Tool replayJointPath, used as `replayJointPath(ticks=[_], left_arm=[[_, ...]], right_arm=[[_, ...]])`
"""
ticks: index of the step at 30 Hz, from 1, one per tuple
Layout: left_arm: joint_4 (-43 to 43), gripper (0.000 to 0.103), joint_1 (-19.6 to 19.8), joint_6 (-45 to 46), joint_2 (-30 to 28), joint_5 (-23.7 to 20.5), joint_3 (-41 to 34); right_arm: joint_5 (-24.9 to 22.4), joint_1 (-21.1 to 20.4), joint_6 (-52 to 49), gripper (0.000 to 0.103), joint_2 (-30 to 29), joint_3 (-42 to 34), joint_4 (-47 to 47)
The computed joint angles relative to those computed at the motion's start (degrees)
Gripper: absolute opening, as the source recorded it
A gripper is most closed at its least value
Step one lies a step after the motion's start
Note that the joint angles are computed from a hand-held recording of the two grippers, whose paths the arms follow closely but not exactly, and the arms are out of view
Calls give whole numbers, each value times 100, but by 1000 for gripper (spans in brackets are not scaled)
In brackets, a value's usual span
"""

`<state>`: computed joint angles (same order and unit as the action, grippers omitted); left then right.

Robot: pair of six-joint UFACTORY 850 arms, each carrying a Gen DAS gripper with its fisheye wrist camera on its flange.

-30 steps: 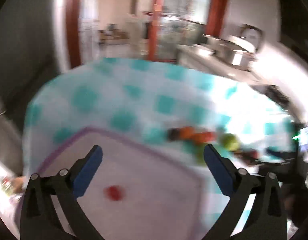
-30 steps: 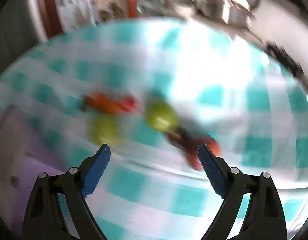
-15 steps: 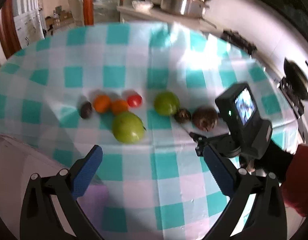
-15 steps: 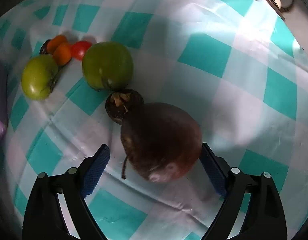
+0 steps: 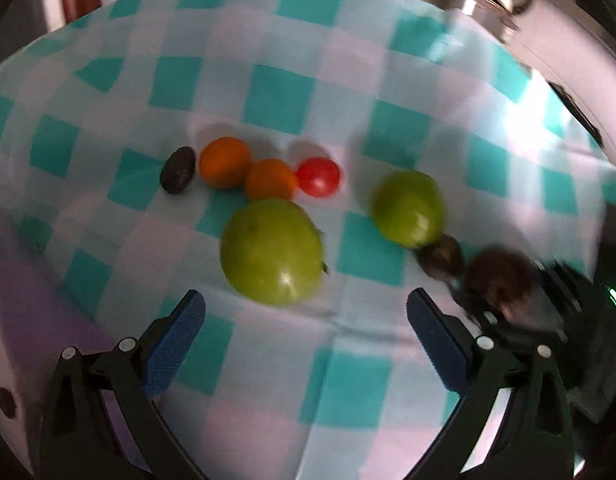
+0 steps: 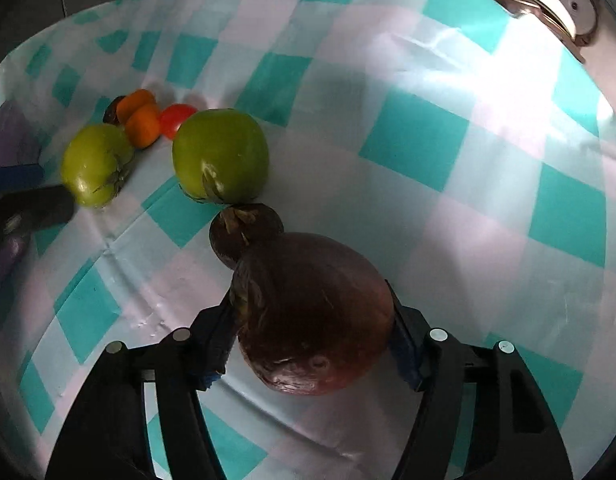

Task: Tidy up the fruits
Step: 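Grasp the green apple with the left gripper while the right gripper grasps the pomegranate, then carry the green apple and pomegranate with both grippers over the purple box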

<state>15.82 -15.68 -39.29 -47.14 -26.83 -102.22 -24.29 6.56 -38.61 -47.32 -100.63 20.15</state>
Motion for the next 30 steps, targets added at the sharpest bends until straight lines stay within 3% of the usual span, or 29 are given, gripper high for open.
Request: replayJointPath(ticks=[2,4,8,10,12,13,16,21,25,30], left_arm=[[547,101,9,-679,-157,13,-159],[1060,101,-8,-1195,-388,-245,-471],[859,101,45,-1017,-1013,-960,-1319],[944,91,64,-1004,-1189,-1076,-1493],[1384,66,50,-1118,-1022,-581,-1157],[1353,63,45,-966,-991,-483,-1115],[994,62,96,-654,-901,-401,-1007],[483,62,73,-302,-417,-95,-299],[42,62,-13,103,0,-4,204],[403,62,-138,-227,856,131,942]], right_arm=[[269,-7,-34,65,85,197,30],[456,-7,-117,66,166,399,331],[598,-6,-209,66,144,474,759],[662,116,240,65,31,342,450],[664,112,388,65,29,337,374],[656,121,476,65,78,405,368],[649,162,869,64,177,538,163],[488,140,772,64,506,861,963],[98,153,1147,64,752,964,826],[-137,252,1347,64,1279,1196,788]])
